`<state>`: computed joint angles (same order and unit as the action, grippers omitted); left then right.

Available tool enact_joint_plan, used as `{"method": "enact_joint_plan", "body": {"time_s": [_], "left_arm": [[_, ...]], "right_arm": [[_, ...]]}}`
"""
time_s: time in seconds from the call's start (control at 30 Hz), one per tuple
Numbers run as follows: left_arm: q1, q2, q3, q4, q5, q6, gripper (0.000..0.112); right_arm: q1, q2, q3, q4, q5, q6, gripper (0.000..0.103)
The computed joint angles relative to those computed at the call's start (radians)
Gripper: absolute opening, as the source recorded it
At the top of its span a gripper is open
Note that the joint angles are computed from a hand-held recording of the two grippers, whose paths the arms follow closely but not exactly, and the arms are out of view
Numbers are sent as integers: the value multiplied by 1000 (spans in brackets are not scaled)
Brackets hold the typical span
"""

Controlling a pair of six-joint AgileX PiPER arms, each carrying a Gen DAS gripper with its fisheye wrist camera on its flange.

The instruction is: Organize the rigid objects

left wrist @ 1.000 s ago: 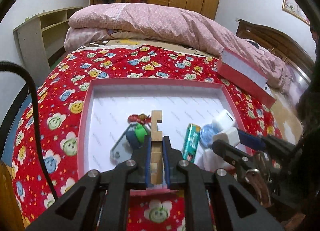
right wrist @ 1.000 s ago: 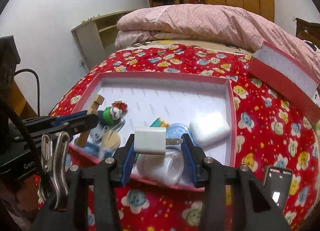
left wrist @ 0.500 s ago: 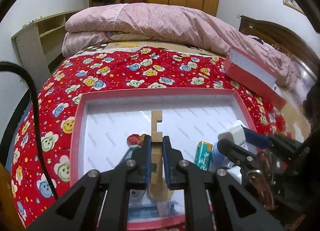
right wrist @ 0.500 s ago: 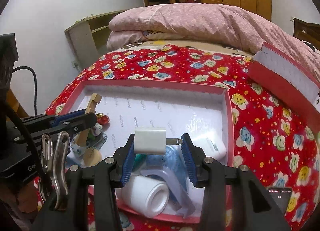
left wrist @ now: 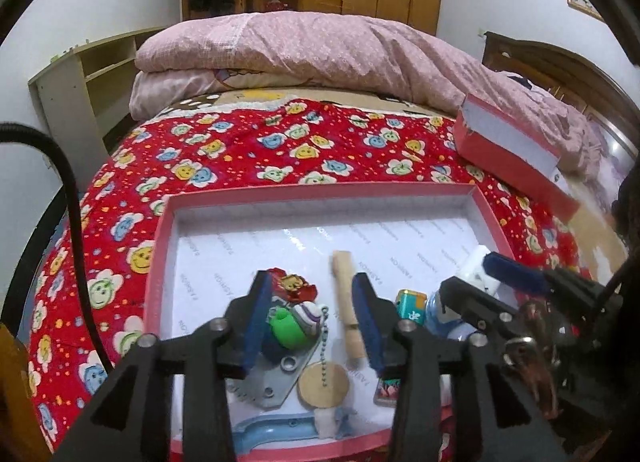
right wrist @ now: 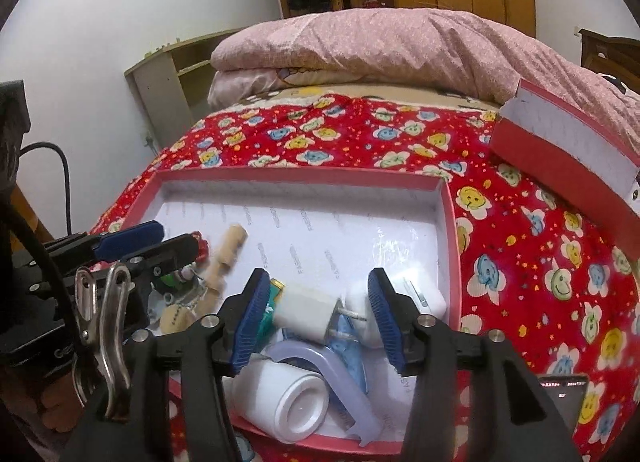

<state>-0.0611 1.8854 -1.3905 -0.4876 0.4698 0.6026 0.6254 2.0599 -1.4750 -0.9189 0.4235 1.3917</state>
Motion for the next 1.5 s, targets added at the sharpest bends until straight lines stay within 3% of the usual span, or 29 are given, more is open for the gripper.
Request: {"method": "enact_joint_plan", "body": {"time_s": [0.07,0.47,0.8,1.03,1.5], "left_arm": [[7,-26,21,6,-9,-7,49],[63,-234,225,-55,-16,65,55],[112,-386,413,-38,1,70,57],[124,-404,511,-17,-3,57,57],[60,-342,565,125,-98,-94,57]], "right_arm": [[7,-18,18,-36,-2,44,60],[106,-151,171,-174,40,236,61],[227,-213,292,-180,104,335,61],[277,-209,361,-164,101,398,61],[271,-147,368,-127,92,431,61]]}}
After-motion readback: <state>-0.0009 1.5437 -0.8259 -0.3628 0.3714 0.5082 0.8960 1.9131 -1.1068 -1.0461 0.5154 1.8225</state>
